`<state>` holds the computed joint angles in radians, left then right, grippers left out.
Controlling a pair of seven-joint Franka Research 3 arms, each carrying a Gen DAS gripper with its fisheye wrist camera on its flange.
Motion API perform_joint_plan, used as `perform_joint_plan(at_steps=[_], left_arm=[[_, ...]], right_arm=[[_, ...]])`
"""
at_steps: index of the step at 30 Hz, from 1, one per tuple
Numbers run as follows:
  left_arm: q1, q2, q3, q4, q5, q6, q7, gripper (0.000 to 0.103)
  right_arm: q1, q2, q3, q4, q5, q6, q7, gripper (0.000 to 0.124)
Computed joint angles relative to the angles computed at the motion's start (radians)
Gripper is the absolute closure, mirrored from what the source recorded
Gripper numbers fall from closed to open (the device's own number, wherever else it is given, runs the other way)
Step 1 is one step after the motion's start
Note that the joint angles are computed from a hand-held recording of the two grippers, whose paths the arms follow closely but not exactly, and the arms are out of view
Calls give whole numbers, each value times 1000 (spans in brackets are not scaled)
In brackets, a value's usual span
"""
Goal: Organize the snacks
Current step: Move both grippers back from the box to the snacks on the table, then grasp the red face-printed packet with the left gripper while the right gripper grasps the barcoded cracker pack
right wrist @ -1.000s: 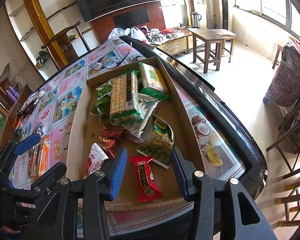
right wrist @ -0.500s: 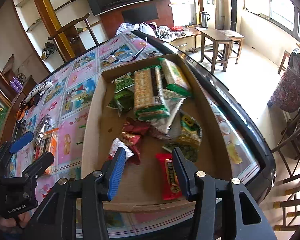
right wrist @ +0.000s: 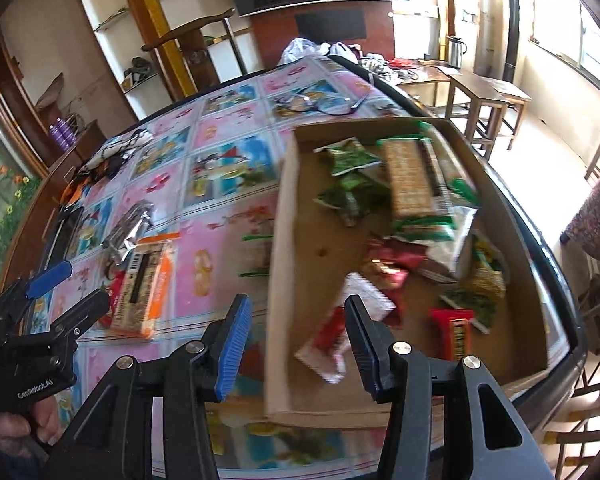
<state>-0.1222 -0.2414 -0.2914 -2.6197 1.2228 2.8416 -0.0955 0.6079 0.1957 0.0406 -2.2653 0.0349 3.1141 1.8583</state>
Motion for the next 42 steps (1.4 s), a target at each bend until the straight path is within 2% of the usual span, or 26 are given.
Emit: perform_joint_plan(at_steps=[4, 10, 14, 18, 21, 23, 28, 32, 33, 34, 35, 37, 39, 42], left_arm=[[20, -49, 34, -78, -71, 28, 32, 16], [74, -63, 48, -145, -170, 93, 112, 16], [99, -21, 65, -148, -258, 167, 195, 16], [100, 38, 49, -113, -337, 157, 293, 18], [102, 79, 56, -93, -367, 174, 337, 34], [93, 104, 69, -84, -412, 181, 377, 49], [110, 120, 65, -75, -399, 195, 371, 53], [95, 147, 62, -32, -376, 139, 384, 53], [89, 152, 60, -18, -357, 109, 379, 55], [79, 152, 59, -10, -348, 77, 377, 62], [72, 145, 62, -13, -336, 60, 372, 74], [67, 122, 71, -35, -319, 62, 356, 84], [72, 90, 77, -71, -315, 65, 339, 84], [76, 32, 74, -126, -340, 50, 333, 84]], right_arm=[[25, 12, -1, 12, -4, 10, 10, 72], [51, 25, -4, 24, 2, 9, 20, 72], [70, 19, -20, 20, -12, 10, 32, 72], [72, 17, -21, 18, -20, 1, 41, 72], [78, 13, -30, 13, -35, 1, 56, 72], [82, 12, -38, 13, -46, -2, 68, 72], [79, 9, -40, 12, -66, -6, 89, 72], [49, 18, -3, 27, -48, -18, 62, 71], [44, 20, 5, 33, -43, -22, 53, 71], [37, 25, 18, 41, -36, -27, 40, 71], [29, 29, 30, 47, -27, -31, 25, 71], [22, 41, 49, 69, -18, -40, -9, 71], [23, 54, 59, 89, -12, -45, -36, 67], [-39, 90, 152, 141, 75, -82, -146, 62]])
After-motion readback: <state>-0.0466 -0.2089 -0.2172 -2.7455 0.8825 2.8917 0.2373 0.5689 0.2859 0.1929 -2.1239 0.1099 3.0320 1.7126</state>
